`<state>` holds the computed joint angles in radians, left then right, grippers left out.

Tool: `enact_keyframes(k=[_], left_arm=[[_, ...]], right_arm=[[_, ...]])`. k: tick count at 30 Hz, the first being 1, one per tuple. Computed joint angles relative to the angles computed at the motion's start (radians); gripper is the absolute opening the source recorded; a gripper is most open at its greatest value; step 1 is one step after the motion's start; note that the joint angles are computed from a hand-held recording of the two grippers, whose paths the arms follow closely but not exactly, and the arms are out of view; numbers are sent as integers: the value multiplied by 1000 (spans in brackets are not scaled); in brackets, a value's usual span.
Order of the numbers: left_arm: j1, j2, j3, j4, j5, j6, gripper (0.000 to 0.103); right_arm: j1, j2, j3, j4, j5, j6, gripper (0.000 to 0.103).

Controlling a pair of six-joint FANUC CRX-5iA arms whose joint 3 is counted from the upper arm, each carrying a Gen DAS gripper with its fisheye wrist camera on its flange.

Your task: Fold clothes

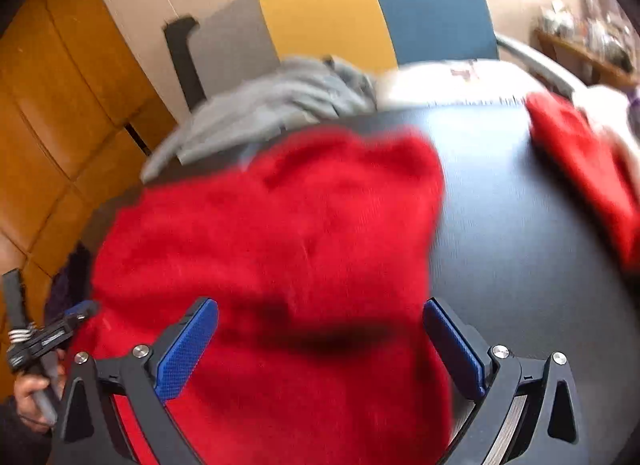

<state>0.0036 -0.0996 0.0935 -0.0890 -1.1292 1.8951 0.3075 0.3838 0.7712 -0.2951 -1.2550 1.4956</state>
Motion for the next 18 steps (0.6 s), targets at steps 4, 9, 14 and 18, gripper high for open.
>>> enact_keyframes(k=[4,9,14,18], left_arm=[[-19,-14,-18,-36,26,-24,73],[70,-83,-74,127,33,-27,72],[175,-280,-256,246,50,-143,72],[297,-404,-393,371,4,-270,72]], right_arm=[[4,-24,-76,15,39,-17,103],[-44,18,49,-74,-101,-54,103],[-175,-180,-171,-324,-74,123,103],[-304,-289,-328,-462,-146,179,103]])
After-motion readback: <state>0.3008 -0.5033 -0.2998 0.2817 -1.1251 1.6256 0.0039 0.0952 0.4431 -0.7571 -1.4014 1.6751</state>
